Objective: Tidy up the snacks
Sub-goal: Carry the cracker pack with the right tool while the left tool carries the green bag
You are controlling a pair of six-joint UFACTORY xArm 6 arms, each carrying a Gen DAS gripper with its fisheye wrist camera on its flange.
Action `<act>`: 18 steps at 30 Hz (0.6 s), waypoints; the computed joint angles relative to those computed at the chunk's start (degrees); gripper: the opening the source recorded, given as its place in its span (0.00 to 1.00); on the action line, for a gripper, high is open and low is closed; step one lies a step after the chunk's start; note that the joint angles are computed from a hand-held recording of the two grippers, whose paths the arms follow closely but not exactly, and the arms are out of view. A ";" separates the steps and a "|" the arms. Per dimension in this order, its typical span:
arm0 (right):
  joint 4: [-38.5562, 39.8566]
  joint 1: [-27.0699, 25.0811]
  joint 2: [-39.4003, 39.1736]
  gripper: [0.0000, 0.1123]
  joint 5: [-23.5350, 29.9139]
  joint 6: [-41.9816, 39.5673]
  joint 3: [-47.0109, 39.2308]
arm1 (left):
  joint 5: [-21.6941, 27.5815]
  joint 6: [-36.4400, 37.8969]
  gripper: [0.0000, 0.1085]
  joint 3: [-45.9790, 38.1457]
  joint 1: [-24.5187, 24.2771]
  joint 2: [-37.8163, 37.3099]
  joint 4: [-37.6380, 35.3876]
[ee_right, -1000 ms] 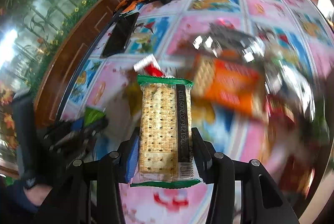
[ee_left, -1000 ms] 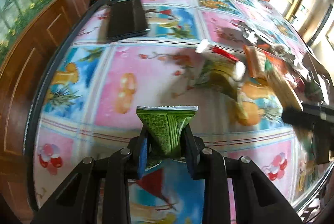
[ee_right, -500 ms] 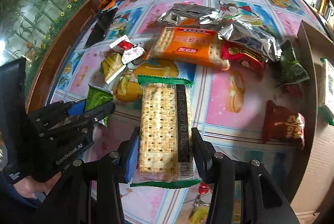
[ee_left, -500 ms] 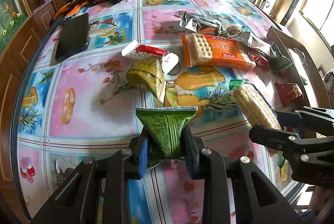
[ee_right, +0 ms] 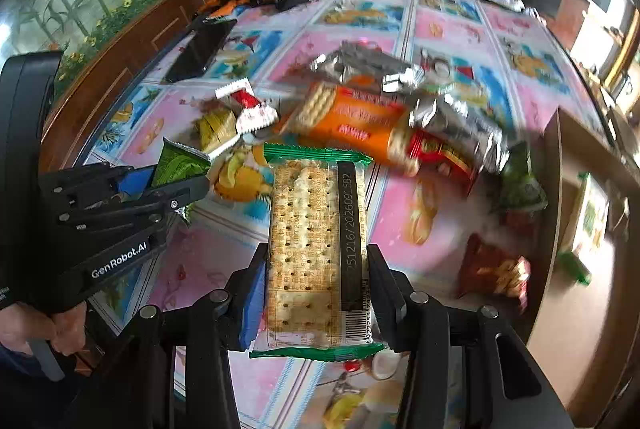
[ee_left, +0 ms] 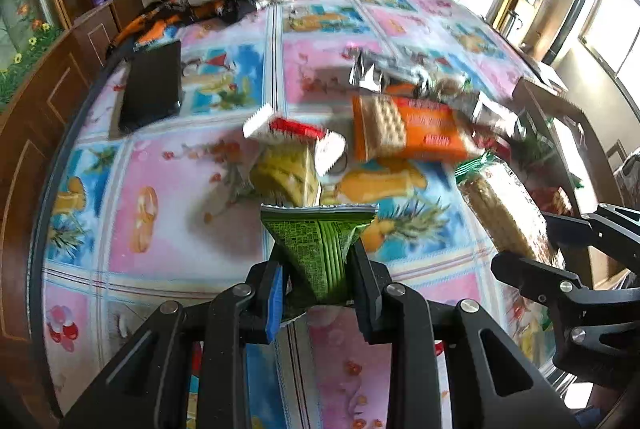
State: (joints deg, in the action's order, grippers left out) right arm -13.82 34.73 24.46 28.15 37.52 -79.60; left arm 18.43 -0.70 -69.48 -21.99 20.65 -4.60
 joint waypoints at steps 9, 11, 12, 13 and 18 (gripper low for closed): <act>-4.27 -1.12 -4.47 0.44 -2.17 0.31 4.65 | 0.03 -8.00 0.26 0.60 -1.88 -1.72 7.18; -4.81 -1.41 -5.81 0.44 -2.89 0.66 6.41 | 0.24 -9.52 0.26 0.81 -2.58 -2.14 8.74; -4.79 -1.54 -6.35 0.44 -3.27 0.64 7.12 | 0.23 -10.38 0.26 0.94 -2.91 -2.36 9.66; -5.04 -1.73 -7.16 0.44 -3.87 0.89 8.23 | 0.19 -11.05 0.26 1.08 -3.21 -2.56 10.41; -6.75 -2.54 -10.16 0.44 -5.05 2.28 11.95 | 0.26 -14.42 0.26 0.97 -4.74 -3.15 13.53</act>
State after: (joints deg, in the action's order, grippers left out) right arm -20.57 32.19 14.30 23.10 39.80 -67.65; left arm 18.70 -15.12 -68.51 -26.74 17.50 8.93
